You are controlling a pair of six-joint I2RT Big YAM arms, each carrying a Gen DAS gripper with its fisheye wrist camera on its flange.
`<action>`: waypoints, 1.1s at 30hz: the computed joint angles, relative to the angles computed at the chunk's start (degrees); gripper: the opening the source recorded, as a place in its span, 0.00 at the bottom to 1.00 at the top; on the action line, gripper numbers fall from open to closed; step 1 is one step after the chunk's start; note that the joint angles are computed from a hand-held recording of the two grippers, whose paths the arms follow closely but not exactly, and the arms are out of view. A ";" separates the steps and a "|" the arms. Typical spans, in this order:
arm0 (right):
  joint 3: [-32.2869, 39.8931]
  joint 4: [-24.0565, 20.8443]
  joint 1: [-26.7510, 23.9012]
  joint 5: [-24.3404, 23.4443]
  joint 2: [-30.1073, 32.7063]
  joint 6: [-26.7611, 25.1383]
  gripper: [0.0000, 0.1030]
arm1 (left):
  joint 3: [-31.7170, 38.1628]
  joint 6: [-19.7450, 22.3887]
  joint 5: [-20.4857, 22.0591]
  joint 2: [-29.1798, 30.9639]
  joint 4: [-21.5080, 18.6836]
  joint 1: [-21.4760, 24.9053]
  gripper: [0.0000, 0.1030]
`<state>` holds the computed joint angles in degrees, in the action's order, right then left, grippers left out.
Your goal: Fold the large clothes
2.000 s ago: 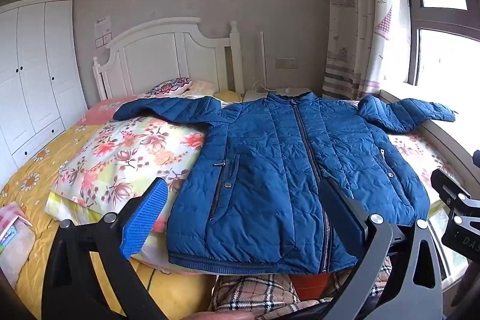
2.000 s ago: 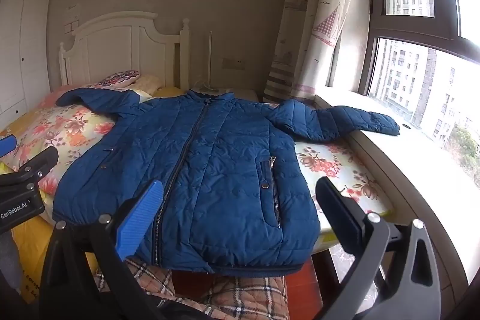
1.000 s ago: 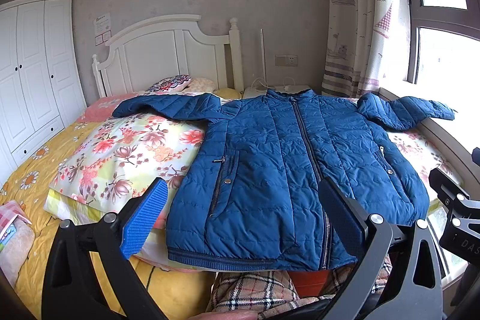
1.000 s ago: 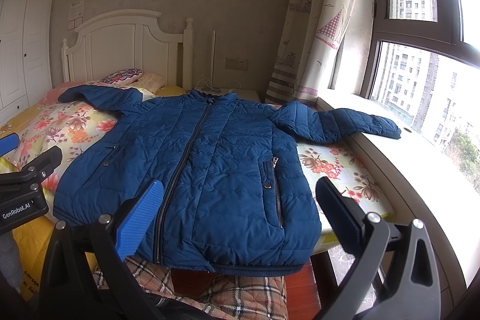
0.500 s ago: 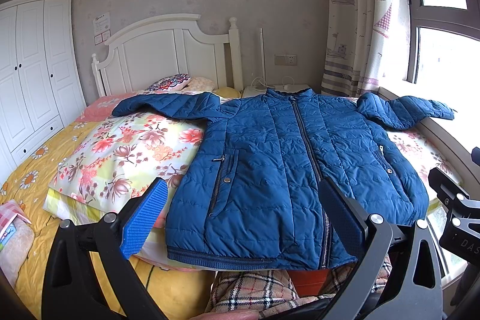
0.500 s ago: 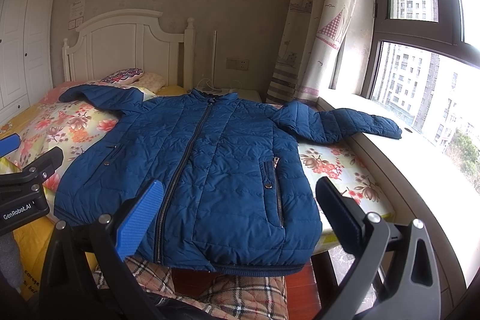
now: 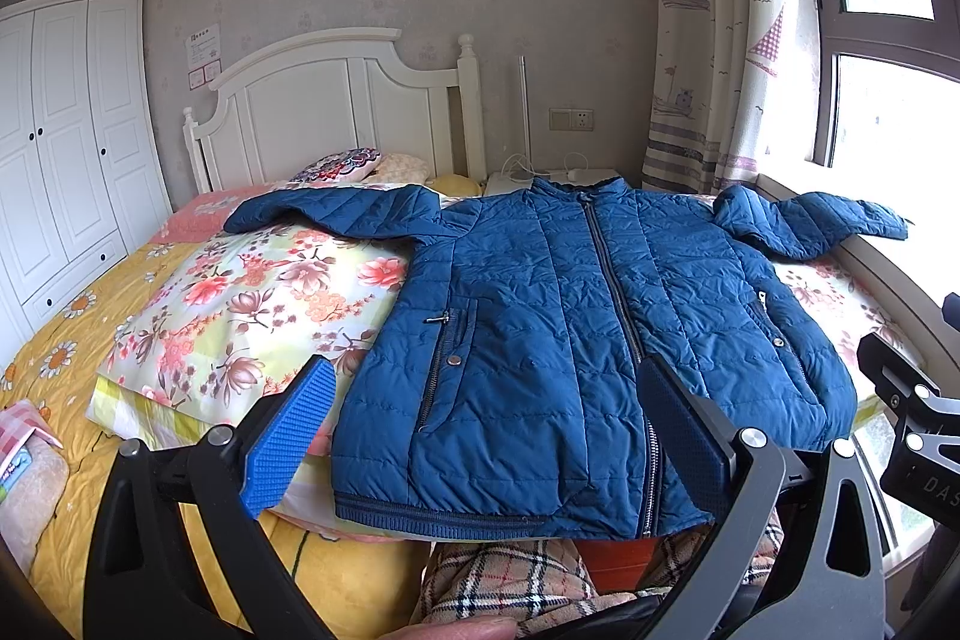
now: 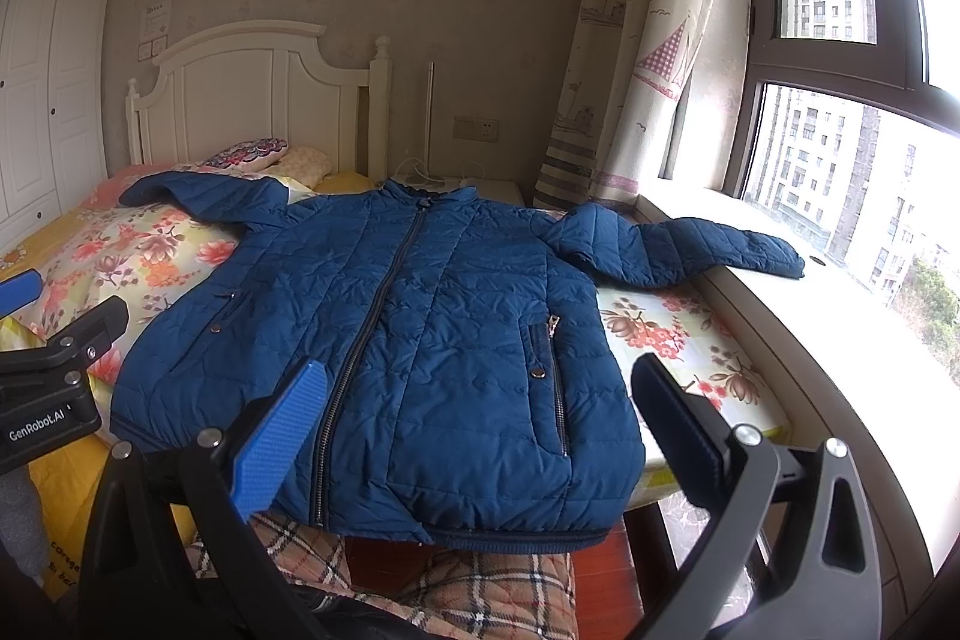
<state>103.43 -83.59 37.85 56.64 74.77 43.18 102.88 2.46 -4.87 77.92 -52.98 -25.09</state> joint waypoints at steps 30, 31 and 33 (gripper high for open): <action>0.07 -0.14 0.24 -0.03 0.02 0.27 0.98 | -0.24 -0.06 -0.02 -0.10 -0.02 -0.09 0.96; 0.70 -0.67 0.53 0.09 0.47 0.58 0.98 | -0.05 -0.03 0.03 -0.01 -0.14 -0.04 0.96; 1.53 -1.46 1.02 0.26 1.07 1.19 0.98 | -0.04 -0.06 0.02 0.00 -0.15 -0.04 0.96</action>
<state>104.96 -85.05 38.87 56.90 75.84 44.38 102.84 2.40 -4.84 77.92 -53.13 -25.13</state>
